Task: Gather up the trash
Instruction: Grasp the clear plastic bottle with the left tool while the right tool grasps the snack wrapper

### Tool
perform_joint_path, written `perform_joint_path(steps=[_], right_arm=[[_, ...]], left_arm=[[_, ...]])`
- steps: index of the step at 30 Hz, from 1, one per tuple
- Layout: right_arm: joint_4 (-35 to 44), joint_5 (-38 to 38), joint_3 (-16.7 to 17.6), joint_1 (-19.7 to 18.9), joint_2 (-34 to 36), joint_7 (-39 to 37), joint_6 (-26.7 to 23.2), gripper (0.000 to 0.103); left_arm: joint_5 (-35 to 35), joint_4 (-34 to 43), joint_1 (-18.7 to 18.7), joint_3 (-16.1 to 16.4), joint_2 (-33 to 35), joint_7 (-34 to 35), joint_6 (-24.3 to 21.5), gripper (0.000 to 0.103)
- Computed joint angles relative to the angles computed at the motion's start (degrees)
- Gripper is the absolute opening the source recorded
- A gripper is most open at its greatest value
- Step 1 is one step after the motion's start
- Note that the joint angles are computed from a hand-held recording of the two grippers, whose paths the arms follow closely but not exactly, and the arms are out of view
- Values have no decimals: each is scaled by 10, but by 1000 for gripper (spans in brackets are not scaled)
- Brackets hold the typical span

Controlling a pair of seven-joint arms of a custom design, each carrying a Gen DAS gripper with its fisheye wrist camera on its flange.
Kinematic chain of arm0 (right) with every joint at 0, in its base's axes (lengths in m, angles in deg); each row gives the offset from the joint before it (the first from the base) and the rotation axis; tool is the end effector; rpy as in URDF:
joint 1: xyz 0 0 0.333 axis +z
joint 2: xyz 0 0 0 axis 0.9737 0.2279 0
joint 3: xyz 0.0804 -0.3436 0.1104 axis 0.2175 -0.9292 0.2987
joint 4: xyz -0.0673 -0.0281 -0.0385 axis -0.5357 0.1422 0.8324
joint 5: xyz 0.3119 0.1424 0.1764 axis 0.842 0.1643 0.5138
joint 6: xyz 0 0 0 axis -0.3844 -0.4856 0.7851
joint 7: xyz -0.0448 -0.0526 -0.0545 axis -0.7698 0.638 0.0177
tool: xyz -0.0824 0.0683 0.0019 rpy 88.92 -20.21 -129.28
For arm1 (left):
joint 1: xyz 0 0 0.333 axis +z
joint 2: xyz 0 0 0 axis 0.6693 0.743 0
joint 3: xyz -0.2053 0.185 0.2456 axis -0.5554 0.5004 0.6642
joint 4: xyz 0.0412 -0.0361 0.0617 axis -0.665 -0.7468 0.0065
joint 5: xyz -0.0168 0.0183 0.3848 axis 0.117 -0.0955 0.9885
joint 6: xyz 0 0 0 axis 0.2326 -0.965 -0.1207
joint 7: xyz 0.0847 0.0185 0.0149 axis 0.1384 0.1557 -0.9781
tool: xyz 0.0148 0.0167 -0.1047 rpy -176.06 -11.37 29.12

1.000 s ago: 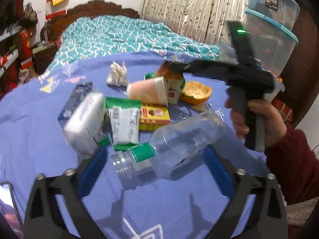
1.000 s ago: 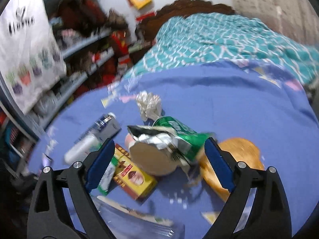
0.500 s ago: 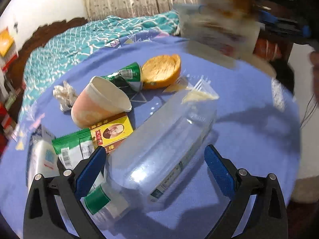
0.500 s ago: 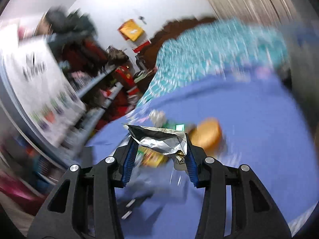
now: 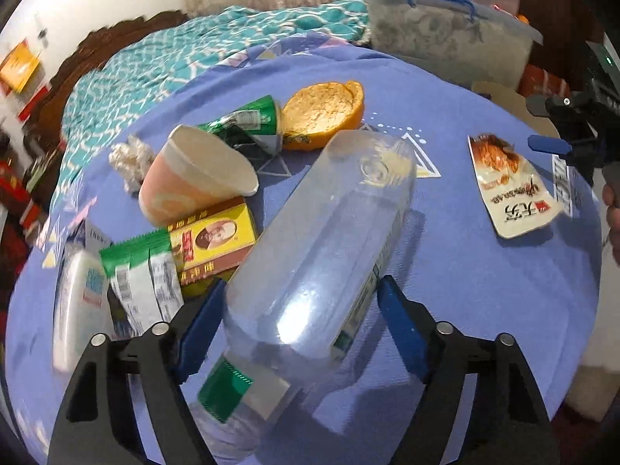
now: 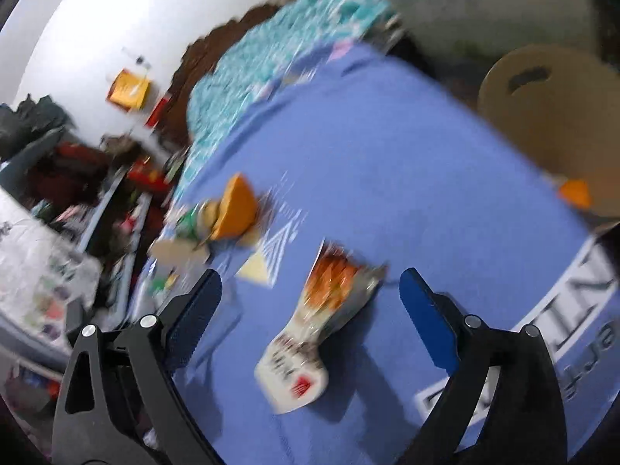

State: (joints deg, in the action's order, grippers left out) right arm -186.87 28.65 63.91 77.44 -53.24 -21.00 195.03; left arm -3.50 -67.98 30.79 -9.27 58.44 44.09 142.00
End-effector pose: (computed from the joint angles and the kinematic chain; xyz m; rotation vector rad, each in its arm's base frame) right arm 0.6585 0.0475 0.4095 -1.7255 1.4912 0.1934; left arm 0.5365 -0.2249 0.3990 -1.8154 1.8753 -0.4398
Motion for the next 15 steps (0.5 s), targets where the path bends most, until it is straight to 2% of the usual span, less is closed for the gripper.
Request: perform_joint_path(steps=[3, 5, 7, 11, 13, 15], right_arm=[[-28, 62, 7, 3, -20, -40, 62, 93], [-46, 94, 7, 2, -33, -61, 77, 93], [-65, 110, 2, 2, -43, -74, 83, 93], [-109, 114, -7, 8, -61, -92, 84, 93], [-120, 97, -9, 15, -64, -104, 86, 93], [-116, 69, -7, 30, -57, -104, 96, 93]], left_arm=[[-84, -26, 18, -14, -14, 14, 57, 71], [-141, -49, 27, -23, -22, 24, 106, 71], [-172, -60, 25, -32, -25, 34, 124, 71], [-224, -62, 20, -44, -23, 70, 130, 72], [-212, -55, 12, -32, -20, 58, 129, 77], [-167, -45, -5, -12, -21, 15, 112, 83]])
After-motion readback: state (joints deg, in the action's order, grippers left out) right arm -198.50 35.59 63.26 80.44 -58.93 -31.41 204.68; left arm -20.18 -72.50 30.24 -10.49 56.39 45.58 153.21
